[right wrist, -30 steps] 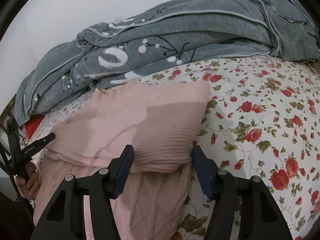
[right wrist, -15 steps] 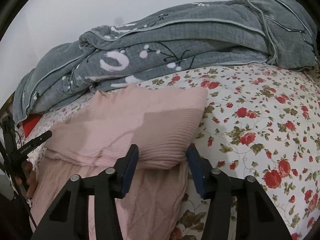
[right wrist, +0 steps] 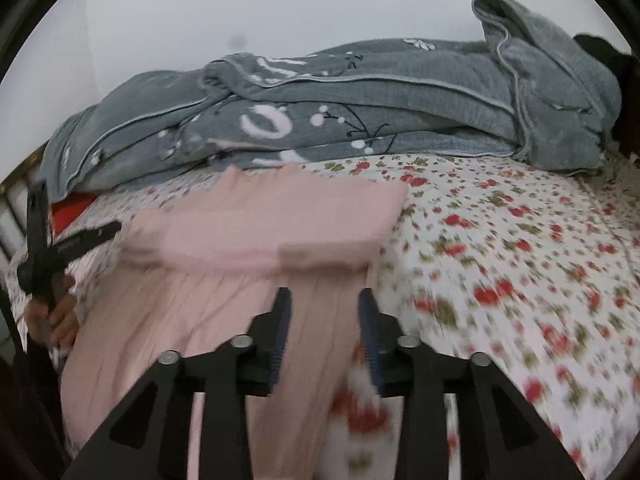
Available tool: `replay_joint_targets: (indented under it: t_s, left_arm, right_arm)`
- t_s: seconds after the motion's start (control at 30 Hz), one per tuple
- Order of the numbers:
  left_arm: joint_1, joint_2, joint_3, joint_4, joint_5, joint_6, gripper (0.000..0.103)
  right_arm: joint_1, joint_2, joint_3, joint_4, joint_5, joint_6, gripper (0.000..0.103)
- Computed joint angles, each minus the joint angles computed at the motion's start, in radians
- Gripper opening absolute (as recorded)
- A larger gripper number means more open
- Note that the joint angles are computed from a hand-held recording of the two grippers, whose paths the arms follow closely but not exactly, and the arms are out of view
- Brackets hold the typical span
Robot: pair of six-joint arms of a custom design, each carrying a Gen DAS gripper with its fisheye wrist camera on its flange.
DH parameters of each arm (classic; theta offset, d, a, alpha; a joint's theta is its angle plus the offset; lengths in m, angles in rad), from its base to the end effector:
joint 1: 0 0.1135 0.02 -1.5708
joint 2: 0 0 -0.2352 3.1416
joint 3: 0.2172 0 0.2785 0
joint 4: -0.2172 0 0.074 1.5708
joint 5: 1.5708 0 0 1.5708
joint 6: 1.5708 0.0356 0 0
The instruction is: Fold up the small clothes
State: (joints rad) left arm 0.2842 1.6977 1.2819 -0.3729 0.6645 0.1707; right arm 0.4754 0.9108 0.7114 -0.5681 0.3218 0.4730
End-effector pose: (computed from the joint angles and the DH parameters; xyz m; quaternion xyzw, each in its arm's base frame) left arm 0.3850 0.0896 0.2195 0.0746 0.8796 -0.2125 0.4190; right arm 0.2113 0.0961 0.2294 0.0615 0.9086 0.0450 0.4106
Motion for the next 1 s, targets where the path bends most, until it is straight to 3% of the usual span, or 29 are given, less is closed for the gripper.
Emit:
replay_joint_targets:
  t_s: [0.2, 0.3, 0.37, 0.57, 0.73, 1.0]
  left_arm:
    - [0.087, -0.255, -0.237, -0.121, -0.001, 0.177, 0.047]
    - [0.167, -0.391, -0.363, -0.193, 0.033, 0.255, 0.047]
    - [0.233, -0.486, -0.443, -0.278, 0.076, 0.331, 0.054]
    - [0.367, -0.718, -0.639, -0.474, 0.111, 0.556, 0.061]
    - [0.427, -0.857, -0.736, -0.529, 0.116, 0.596, 0.061]
    - [0.319, -1.093, -0.862, -0.457, -0.029, 0.438, 0.061]
  right_arm:
    - [0.302, -0.225, -0.097, -0.237, 0.168, 0.258, 0.042]
    - [0.468, -0.233, -0.109, -0.329, 0.272, 0.406, 0.042]
    - [0.598, -0.228, -0.120, -0.391, 0.320, 0.533, 0.042]
    - [0.828, -0.201, -0.152, -0.483, 0.395, 0.808, 0.042]
    - [0.915, -0.183, -0.192, -0.449, 0.397, 0.903, 0.042]
    - [0.866, -0.117, -0.226, -0.333, 0.364, 0.860, 0.042]
